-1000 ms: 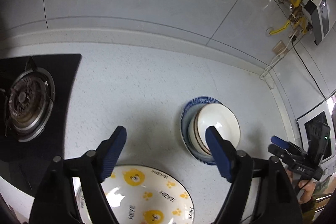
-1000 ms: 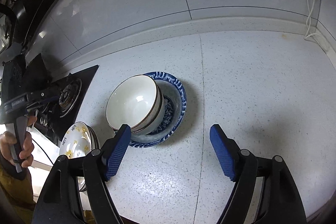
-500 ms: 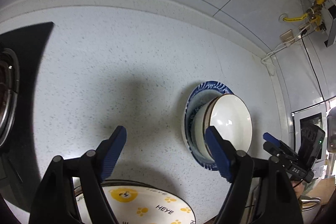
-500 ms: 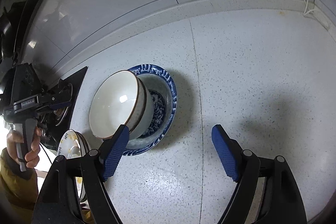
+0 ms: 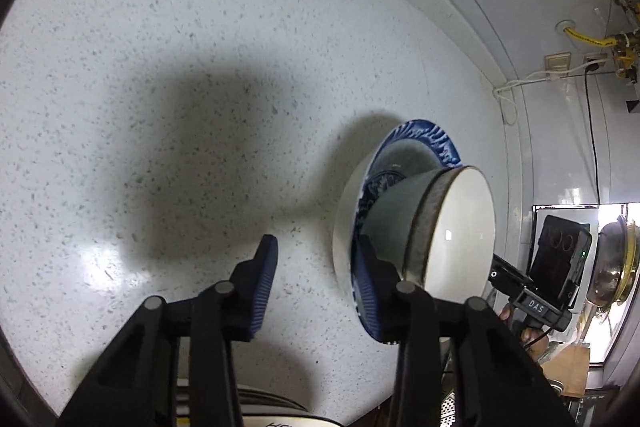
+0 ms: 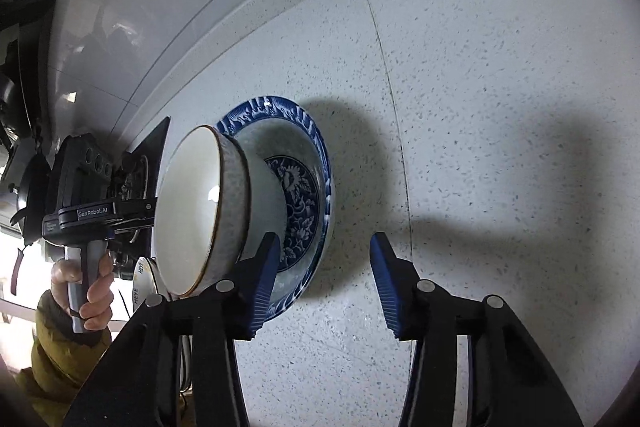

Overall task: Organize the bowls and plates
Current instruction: 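Close both grippers on the blue bowl rim and lift the bowl stack, then carry the nested bowl stack with both grippers over the plate stack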

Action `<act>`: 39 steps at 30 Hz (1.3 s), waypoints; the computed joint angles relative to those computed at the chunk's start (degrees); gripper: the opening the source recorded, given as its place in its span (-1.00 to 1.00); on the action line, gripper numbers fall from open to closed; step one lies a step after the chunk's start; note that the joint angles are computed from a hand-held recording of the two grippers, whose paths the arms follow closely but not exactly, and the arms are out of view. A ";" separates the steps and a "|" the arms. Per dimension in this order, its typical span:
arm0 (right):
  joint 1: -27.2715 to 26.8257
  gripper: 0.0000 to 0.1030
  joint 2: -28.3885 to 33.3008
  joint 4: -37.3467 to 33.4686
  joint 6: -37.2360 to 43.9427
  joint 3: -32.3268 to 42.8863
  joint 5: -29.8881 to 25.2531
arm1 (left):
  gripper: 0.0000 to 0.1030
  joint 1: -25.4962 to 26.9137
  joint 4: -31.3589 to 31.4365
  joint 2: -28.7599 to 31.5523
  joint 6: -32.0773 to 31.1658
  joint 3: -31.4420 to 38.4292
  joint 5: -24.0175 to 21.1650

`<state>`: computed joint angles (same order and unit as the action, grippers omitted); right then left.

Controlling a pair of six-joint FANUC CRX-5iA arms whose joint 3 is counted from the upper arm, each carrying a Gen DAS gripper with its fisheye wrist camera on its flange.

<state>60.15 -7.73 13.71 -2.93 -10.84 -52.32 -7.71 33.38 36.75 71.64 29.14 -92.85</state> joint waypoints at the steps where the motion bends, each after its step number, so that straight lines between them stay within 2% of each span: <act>1: -0.39 -0.19 0.38 -0.76 0.97 0.33 0.13 | -0.32 -0.29 -0.15 0.31 -0.14 0.24 -0.12; 4: -1.47 -0.39 1.33 -3.06 3.65 1.34 0.06 | -0.40 -1.08 -0.73 0.89 -0.16 0.69 -0.20; 6: -2.49 -0.65 2.05 -5.14 5.69 2.09 -0.04 | -0.50 -1.52 -0.44 1.35 -0.20 0.79 -0.31; 9: -3.38 -0.76 2.77 -7.51 8.26 2.99 0.63 | -0.73 -1.83 1.04 2.11 -0.37 1.10 -0.67; 11: -3.60 -0.76 3.57 -8.15 9.07 3.95 -0.29 | -0.83 -2.22 1.34 2.19 -0.21 1.09 -0.47; 14: -4.08 -0.76 3.73 -9.53 8.95 4.08 0.19 | -0.84 -2.51 1.32 1.80 0.54 0.60 0.32; 21: -4.36 -0.77 6.19 -10.20 9.99 7.99 -4.39 | -0.88 -2.55 0.19 -2.00 1.52 -3.84 3.47; 31: -5.15 -0.77 10.14 -12.76 13.10 14.47 -9.82 | -0.88 -1.39 -1.20 -5.97 5.08 -7.74 4.83; 39: -5.43 -0.79 10.65 -13.35 12.89 13.96 -8.31 | -0.88 -0.13 -0.51 -7.89 5.11 -11.68 6.18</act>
<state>54.72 2.92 0.36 9.96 3.13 -60.63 -7.84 32.87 28.86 76.74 17.46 -86.67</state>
